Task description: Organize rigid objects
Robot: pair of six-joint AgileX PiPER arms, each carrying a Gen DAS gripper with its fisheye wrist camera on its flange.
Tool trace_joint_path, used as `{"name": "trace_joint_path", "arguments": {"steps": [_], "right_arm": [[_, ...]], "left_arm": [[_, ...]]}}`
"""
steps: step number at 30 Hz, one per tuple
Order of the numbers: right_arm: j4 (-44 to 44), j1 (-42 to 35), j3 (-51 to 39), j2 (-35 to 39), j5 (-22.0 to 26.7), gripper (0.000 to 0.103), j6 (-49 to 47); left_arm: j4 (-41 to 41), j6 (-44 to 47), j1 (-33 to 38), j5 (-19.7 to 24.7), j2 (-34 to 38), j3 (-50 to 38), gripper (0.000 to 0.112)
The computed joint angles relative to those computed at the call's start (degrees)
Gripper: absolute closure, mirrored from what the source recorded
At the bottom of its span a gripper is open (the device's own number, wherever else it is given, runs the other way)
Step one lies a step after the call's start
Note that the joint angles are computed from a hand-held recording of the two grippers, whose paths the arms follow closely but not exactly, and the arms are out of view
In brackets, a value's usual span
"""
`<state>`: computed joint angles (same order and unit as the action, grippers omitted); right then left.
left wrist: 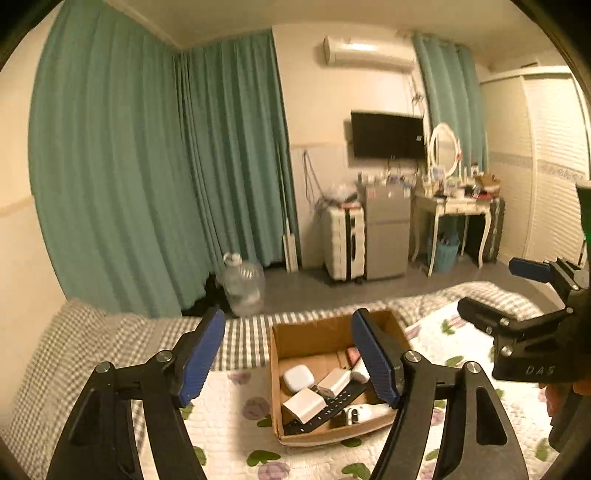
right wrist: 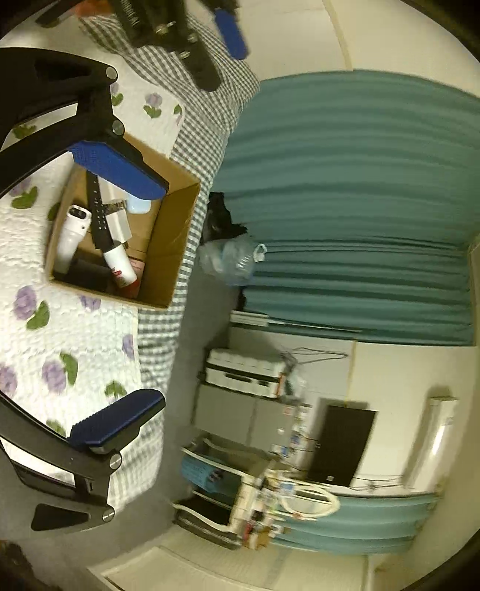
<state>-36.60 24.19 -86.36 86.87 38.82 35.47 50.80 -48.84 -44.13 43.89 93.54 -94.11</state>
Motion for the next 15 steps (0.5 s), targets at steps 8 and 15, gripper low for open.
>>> {"name": "trace_joint_path", "arguments": {"steps": [8, 15], "right_arm": [[-15.0, 15.8, 4.0, -10.8, 13.5, 0.000, 11.7], [-24.7, 26.2, 10.9, -16.1, 19.9, 0.000, 23.3]], "left_arm": [[17.4, -13.6, -12.4, 12.1, -11.0, 8.3, 0.037], [25.7, -22.9, -19.3, 16.8, -16.5, 17.3, 0.035]]}}
